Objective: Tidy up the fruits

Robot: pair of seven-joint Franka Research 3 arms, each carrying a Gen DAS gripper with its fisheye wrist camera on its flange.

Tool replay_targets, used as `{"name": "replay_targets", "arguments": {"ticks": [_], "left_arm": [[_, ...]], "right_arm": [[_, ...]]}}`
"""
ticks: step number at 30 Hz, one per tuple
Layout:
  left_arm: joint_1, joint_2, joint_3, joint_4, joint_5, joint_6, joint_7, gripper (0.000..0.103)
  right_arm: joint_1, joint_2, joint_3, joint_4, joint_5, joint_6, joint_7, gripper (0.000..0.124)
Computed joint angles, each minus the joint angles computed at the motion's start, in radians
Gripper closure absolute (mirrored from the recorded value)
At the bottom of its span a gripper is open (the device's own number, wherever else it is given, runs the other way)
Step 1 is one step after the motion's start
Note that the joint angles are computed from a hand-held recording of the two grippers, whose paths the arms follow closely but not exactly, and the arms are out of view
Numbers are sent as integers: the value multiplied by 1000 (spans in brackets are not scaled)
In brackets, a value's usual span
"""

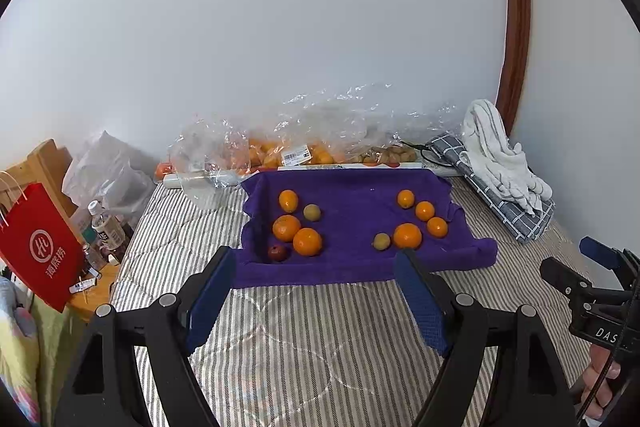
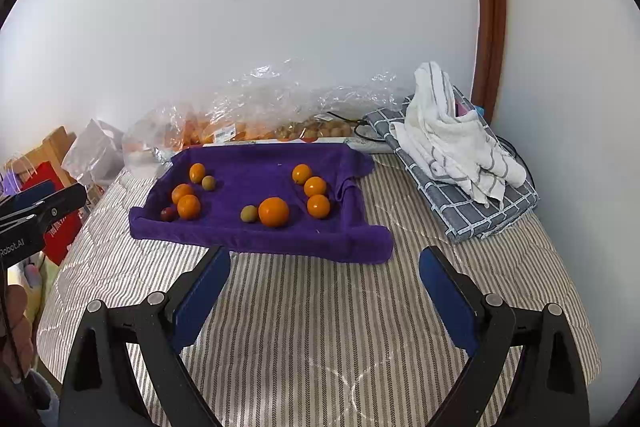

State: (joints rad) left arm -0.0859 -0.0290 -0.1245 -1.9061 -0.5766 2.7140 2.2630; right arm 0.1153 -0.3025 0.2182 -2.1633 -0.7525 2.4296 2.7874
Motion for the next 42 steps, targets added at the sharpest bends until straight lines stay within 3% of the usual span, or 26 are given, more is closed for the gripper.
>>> {"name": "replay_targets", "arguments": {"ticks": [42], "left_arm": [[13,15,-6,9,24,10,-52,23]], "right_arm": [[15,29,-11,22,10,8,-22,29]]}}
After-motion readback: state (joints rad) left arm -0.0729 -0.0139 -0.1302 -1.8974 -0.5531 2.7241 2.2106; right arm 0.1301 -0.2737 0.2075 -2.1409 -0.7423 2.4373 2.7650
